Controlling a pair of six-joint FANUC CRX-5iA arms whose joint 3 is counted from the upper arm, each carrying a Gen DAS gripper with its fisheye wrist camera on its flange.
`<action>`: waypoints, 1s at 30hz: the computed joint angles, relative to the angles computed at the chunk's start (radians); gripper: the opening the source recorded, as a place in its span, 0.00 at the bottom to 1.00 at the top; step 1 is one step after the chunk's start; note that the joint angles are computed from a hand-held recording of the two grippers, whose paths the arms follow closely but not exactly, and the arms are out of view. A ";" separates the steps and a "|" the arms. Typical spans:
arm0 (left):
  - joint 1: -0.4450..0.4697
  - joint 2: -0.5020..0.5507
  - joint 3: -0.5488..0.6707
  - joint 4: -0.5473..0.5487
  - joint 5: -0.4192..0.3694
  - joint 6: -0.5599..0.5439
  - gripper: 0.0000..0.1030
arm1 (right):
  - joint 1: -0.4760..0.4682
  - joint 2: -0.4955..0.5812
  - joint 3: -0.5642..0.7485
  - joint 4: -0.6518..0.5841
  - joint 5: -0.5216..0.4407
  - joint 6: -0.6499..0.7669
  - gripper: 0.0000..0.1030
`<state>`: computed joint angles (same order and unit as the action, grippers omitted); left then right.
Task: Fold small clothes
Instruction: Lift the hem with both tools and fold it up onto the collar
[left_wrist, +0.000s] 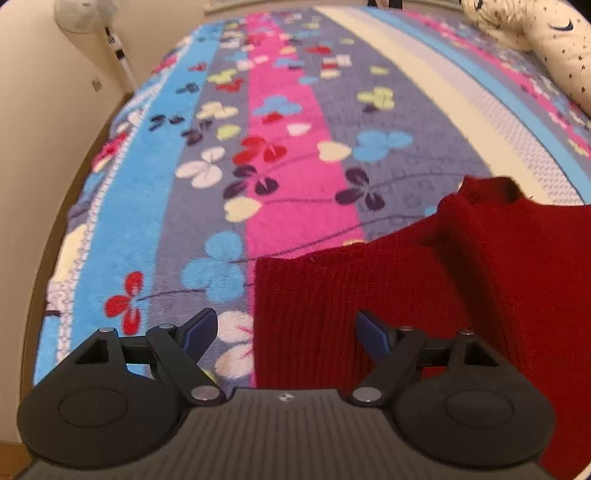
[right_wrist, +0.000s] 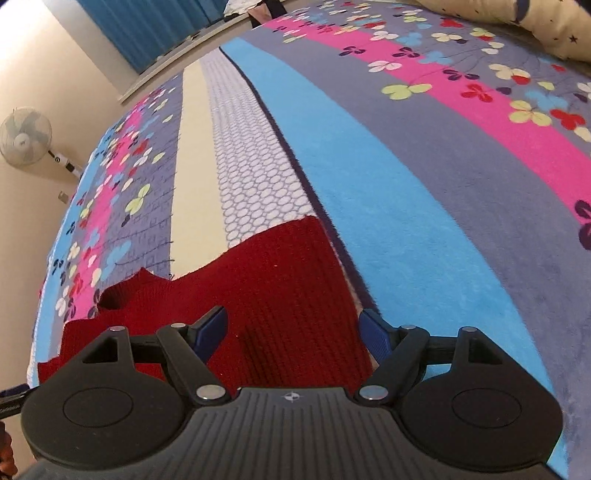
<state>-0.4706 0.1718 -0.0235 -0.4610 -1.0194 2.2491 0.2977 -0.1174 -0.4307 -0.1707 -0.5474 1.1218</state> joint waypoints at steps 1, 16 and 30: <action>0.011 0.004 -0.005 0.017 0.017 -0.010 0.82 | 0.006 0.004 -0.001 0.014 0.001 -0.017 0.78; 0.064 -0.122 -0.143 0.106 0.216 -0.104 0.35 | 0.022 0.019 0.002 0.048 0.003 -0.052 0.78; 0.057 -0.045 -0.123 0.121 0.231 -0.133 0.51 | 0.006 0.019 0.011 0.006 -0.006 -0.003 0.78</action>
